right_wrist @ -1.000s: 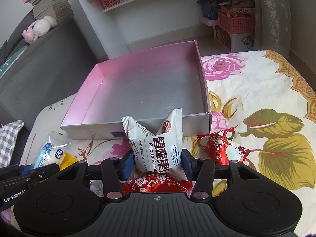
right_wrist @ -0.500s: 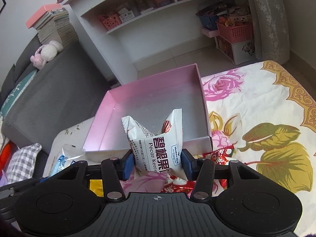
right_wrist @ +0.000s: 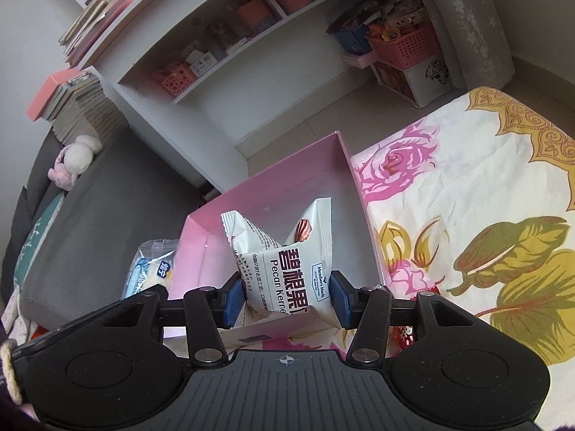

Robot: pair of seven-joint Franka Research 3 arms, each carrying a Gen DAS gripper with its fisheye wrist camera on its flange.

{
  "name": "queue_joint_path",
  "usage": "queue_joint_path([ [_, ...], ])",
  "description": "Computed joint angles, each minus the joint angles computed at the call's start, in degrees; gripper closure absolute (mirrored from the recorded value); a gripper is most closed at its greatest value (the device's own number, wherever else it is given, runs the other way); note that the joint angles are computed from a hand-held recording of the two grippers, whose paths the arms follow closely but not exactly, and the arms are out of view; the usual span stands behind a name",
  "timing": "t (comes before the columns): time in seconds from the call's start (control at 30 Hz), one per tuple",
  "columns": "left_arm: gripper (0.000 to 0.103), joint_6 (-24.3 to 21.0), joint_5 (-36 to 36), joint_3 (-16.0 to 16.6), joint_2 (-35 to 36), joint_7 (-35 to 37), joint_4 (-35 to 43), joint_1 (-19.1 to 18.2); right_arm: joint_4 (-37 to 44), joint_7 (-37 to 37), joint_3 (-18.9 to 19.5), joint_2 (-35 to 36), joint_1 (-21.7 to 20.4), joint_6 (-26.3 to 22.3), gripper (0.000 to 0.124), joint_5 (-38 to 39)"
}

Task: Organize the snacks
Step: 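Carry both packets into the pink box and open both tools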

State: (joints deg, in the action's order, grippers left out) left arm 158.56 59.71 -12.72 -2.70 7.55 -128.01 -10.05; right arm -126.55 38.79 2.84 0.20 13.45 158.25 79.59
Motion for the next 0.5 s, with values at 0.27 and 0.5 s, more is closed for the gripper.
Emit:
queue_joint_path([
  [0.27,0.084,-3.8,0.9,0.8,4.1,-0.8,2.9,-1.3,1.1,-1.1,0.1,1.4,-0.4,0.1,0.070,1.6],
  [0.5,0.062,-3.0,3.0,1.4,3.4,-2.0,2.4,-1.6,1.2,0.2,0.3,1.5,-0.6,1.1,0.047,0.8],
])
